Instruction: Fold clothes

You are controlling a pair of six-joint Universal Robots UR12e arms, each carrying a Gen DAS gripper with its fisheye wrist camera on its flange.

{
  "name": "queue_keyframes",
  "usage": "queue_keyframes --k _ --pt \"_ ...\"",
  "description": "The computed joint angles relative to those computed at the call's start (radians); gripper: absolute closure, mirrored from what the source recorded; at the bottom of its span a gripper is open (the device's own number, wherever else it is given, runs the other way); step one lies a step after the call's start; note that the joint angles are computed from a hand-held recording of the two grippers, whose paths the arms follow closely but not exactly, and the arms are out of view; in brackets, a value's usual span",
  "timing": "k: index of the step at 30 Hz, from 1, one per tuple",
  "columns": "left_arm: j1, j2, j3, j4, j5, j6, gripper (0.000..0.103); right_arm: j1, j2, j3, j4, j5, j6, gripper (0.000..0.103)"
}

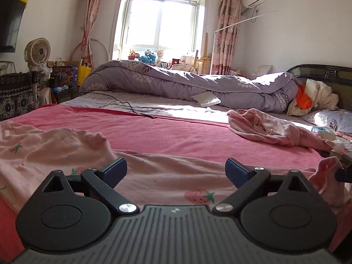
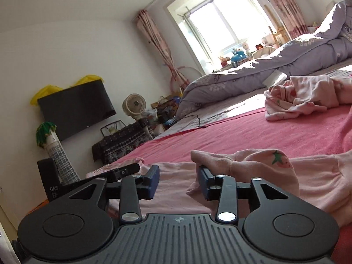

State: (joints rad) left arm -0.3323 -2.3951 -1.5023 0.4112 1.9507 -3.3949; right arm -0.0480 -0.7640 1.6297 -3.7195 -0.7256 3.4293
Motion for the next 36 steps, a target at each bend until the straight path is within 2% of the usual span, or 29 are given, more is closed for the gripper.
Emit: queue_keyframes --k 2,5,7,11,13,16,19,21,22,23,25,27,29,31,33,35,36 --pt "0.004 0.003 -0.011 -0.016 0.025 -0.038 0.006 -0.008 -0.015 0.051 -0.048 -0.085 0.036 0.053" --pt "0.008 0.009 -0.026 -0.041 0.056 -0.091 0.006 -0.022 -0.026 0.121 -0.175 -0.28 0.186 0.053" --pt "0.009 0.011 -0.03 -0.058 0.07 -0.113 0.006 -0.025 -0.033 0.143 -0.165 -0.385 0.241 0.053" --pt "0.006 0.009 -0.029 -0.067 0.092 -0.12 0.006 -0.023 -0.041 0.149 -0.058 -0.47 0.284 0.064" --pt "0.004 0.01 -0.03 -0.067 0.098 -0.116 0.006 -0.017 -0.032 0.142 -0.064 -0.5 0.303 0.068" --pt "0.002 0.012 -0.031 -0.071 0.117 -0.108 0.006 0.001 -0.025 0.134 -0.065 -0.609 0.342 0.074" --pt "0.002 0.012 -0.034 -0.076 0.135 -0.119 0.006 0.004 -0.012 0.113 -0.055 -0.617 0.36 0.075" --pt "0.002 0.011 -0.032 -0.08 0.148 -0.127 0.006 0.01 -0.006 0.094 -0.06 -0.611 0.338 0.079" --pt "0.001 0.011 -0.032 -0.079 0.154 -0.125 0.006 0.014 -0.003 0.085 -0.062 -0.608 0.322 0.088" --pt "0.001 0.011 -0.032 -0.076 0.162 -0.12 0.006 0.017 -0.003 0.079 -0.064 -0.615 0.312 0.09" --pt "-0.001 0.011 -0.029 -0.067 0.193 -0.101 0.006 0.022 -0.007 0.076 -0.084 -0.65 0.281 0.092" --pt "-0.002 0.01 -0.026 -0.059 0.23 -0.089 0.005 0.031 -0.015 0.082 -0.126 -0.716 0.201 0.096" --pt "0.001 0.012 -0.026 -0.063 0.255 -0.088 0.005 0.045 -0.019 0.088 -0.172 -0.786 0.062 0.096" --pt "0.002 0.012 -0.025 -0.082 0.282 -0.094 0.005 0.056 -0.012 0.083 -0.169 -0.83 -0.024 0.096" --pt "0.005 0.014 -0.028 -0.106 0.297 -0.112 0.005 0.061 -0.003 0.074 -0.085 -0.855 -0.028 0.096" --pt "0.008 0.016 -0.037 -0.118 0.302 -0.125 0.005 0.061 0.016 0.071 -0.094 -0.865 -0.035 0.096" --pt "0.01 0.017 -0.041 -0.121 0.304 -0.126 0.005 0.063 0.019 0.07 -0.1 -0.876 -0.057 0.091"
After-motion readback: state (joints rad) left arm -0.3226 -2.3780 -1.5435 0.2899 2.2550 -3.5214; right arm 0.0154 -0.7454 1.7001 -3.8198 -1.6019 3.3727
